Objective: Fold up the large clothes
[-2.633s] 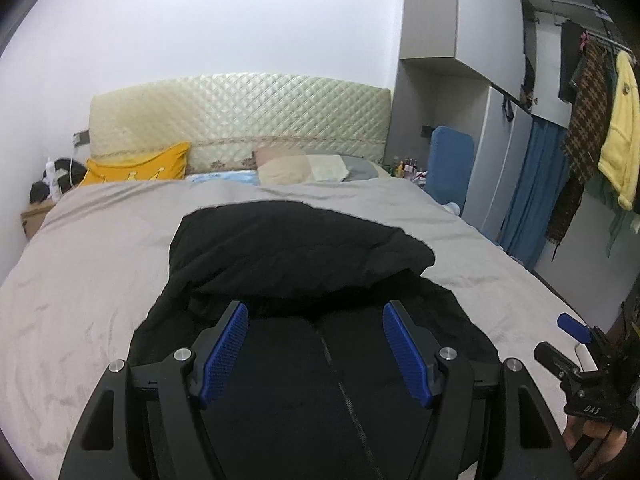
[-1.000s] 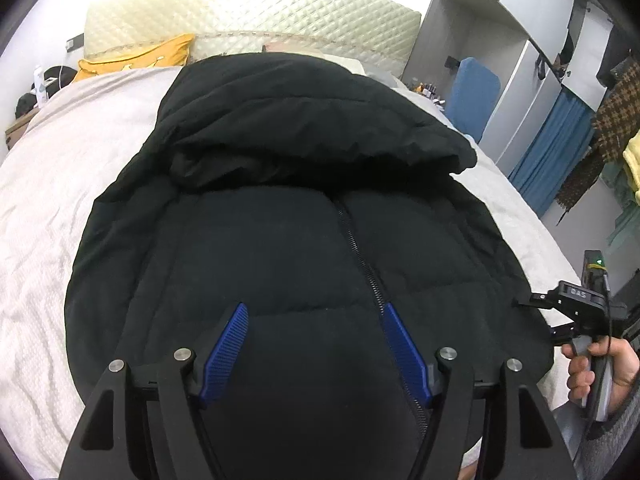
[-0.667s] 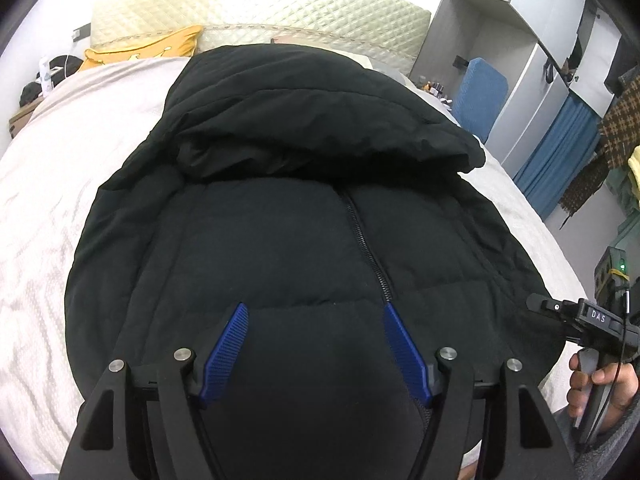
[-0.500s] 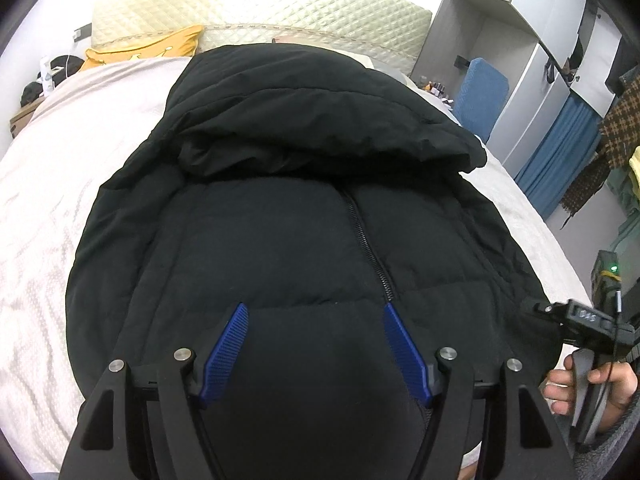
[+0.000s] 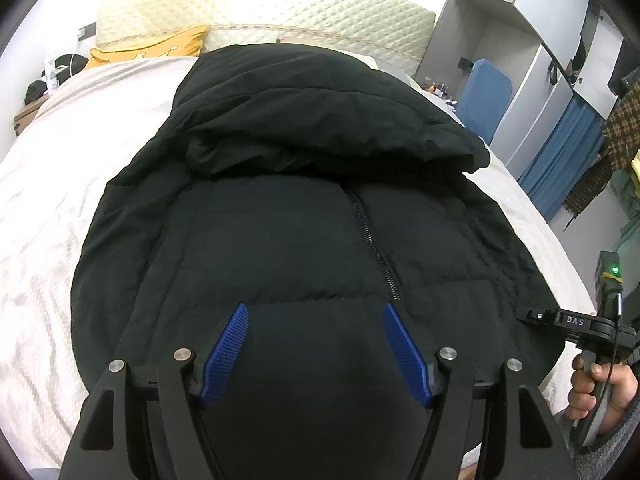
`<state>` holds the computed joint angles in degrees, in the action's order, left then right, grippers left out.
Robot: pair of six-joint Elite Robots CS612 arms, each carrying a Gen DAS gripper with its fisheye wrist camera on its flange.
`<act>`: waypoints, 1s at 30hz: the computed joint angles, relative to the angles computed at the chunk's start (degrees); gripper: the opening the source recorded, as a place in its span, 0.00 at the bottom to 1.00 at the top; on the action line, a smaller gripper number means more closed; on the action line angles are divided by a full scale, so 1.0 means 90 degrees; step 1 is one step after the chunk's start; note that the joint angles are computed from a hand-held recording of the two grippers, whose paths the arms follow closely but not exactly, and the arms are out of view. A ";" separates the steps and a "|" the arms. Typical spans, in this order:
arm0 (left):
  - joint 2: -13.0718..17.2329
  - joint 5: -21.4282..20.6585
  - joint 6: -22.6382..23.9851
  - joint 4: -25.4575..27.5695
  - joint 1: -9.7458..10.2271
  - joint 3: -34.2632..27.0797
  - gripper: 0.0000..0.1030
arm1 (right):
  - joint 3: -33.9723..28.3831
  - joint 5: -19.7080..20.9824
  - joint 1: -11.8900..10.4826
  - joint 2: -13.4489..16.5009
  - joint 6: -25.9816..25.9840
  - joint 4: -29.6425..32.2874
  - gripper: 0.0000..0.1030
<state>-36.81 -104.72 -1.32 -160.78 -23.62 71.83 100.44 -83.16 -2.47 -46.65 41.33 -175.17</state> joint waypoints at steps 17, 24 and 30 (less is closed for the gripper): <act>0.0204 -0.0567 -0.0767 0.2594 0.0711 -0.1059 0.68 | -0.0028 -0.0506 0.0185 -0.0074 -0.0598 -0.0386 0.13; 0.0660 -0.0823 -0.1067 0.4257 0.0946 -0.1942 0.80 | -0.0008 -0.0468 0.0162 -0.0095 -0.0530 -0.0309 0.13; 0.0876 -0.0410 -0.1288 0.5114 0.0900 -0.2348 0.80 | -0.0017 -0.0414 0.0136 -0.0084 -0.0388 -0.0186 0.15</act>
